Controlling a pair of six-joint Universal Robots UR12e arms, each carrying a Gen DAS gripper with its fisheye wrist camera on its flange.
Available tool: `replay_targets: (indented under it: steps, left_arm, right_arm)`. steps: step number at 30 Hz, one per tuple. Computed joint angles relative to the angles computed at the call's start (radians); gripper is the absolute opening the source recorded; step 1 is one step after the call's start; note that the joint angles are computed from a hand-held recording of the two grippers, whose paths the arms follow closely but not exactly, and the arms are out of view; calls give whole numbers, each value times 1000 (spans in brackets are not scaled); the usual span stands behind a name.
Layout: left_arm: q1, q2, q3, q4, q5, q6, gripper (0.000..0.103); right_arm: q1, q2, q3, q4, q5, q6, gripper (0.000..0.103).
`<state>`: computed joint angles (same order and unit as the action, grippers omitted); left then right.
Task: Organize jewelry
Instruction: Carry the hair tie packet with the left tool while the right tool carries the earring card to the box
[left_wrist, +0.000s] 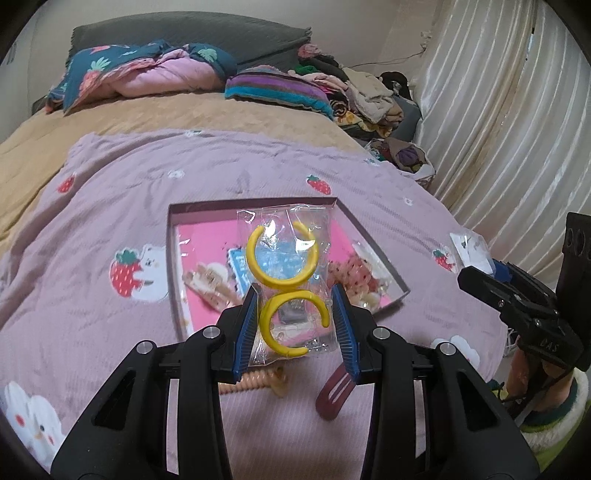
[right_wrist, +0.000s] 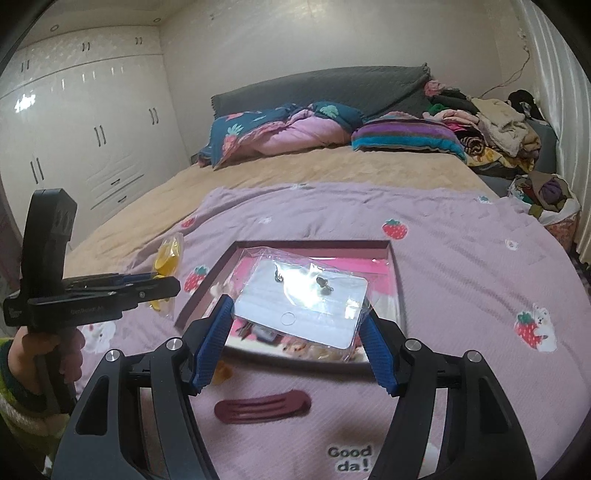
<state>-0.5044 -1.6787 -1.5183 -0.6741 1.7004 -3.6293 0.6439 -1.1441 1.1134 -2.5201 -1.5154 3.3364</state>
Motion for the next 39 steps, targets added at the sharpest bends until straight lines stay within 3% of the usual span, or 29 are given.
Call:
replay_targets:
  steps: [21,39]
  left_arm:
    - [24,-89,86,-67,-40,23,31]
    - [44,-101,71,-110,-40,-5,36]
  right_arm:
    - [-25,47,-59,42,-37,8,66]
    - [-16,112,-118,169,-12,-21,66]
